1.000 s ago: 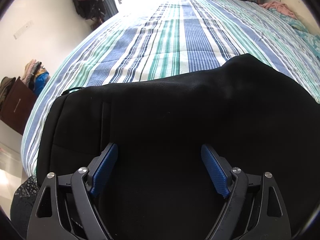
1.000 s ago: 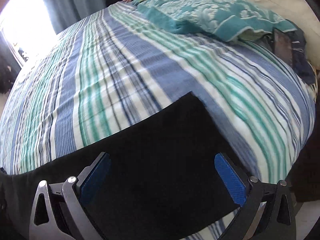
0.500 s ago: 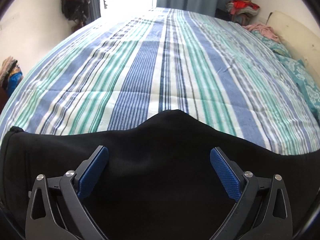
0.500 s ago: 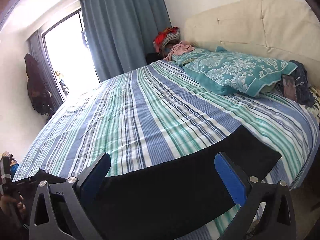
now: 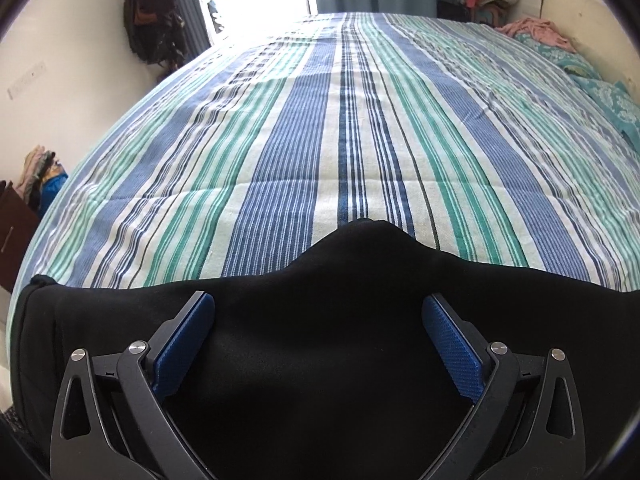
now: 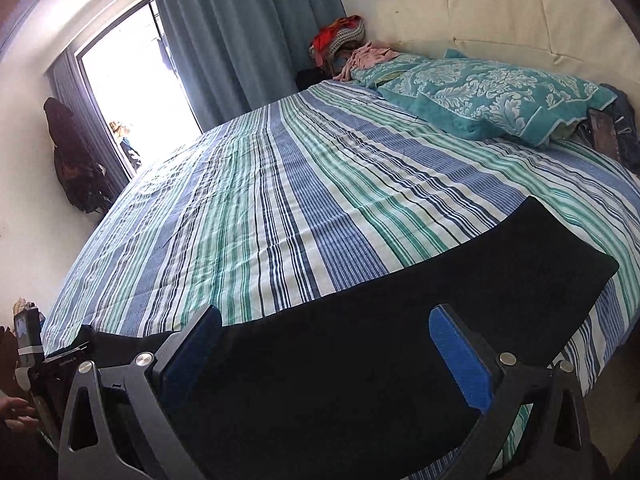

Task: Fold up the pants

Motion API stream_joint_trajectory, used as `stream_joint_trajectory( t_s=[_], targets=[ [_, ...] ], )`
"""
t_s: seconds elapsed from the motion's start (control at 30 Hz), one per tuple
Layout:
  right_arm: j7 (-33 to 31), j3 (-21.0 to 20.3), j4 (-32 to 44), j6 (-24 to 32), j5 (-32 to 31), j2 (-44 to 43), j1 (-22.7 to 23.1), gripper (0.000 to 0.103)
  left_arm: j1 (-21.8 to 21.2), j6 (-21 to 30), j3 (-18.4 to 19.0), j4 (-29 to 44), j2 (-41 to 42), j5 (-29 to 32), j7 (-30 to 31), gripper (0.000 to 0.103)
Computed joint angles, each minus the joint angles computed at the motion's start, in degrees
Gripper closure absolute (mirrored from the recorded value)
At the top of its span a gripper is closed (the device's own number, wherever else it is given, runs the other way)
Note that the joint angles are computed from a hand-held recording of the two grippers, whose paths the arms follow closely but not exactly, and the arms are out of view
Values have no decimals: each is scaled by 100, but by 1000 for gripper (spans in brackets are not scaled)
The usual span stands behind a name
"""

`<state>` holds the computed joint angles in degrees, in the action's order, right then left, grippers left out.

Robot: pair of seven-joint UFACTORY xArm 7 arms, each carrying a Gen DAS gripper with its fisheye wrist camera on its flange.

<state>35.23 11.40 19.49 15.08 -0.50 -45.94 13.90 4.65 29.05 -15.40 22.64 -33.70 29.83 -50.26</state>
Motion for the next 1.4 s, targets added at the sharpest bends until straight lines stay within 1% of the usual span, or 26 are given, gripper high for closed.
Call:
stream_joint_trajectory(
  t_s=[0.13,0.43,0.63,1.2,1.4],
  targets=[
    [-54,-66,48,31,49,121,112,0,-4,-2,5,1,1,1,-2,0],
    [-75,297,279,246,-256,349,50,0,-3,-3,4,2,4,8,-11,0],
    [-377,79,290,258,-204,467,343,0,-4,-2,4,3,6,12,-16,0],
    [-334,9,178,265,-20,349,260,0,-3,0,4,8,10,22,-26,0],
    [-382,-10,180,231,8,366,308,0,-4,0,4,9,11,24,-29,0]
  ],
)
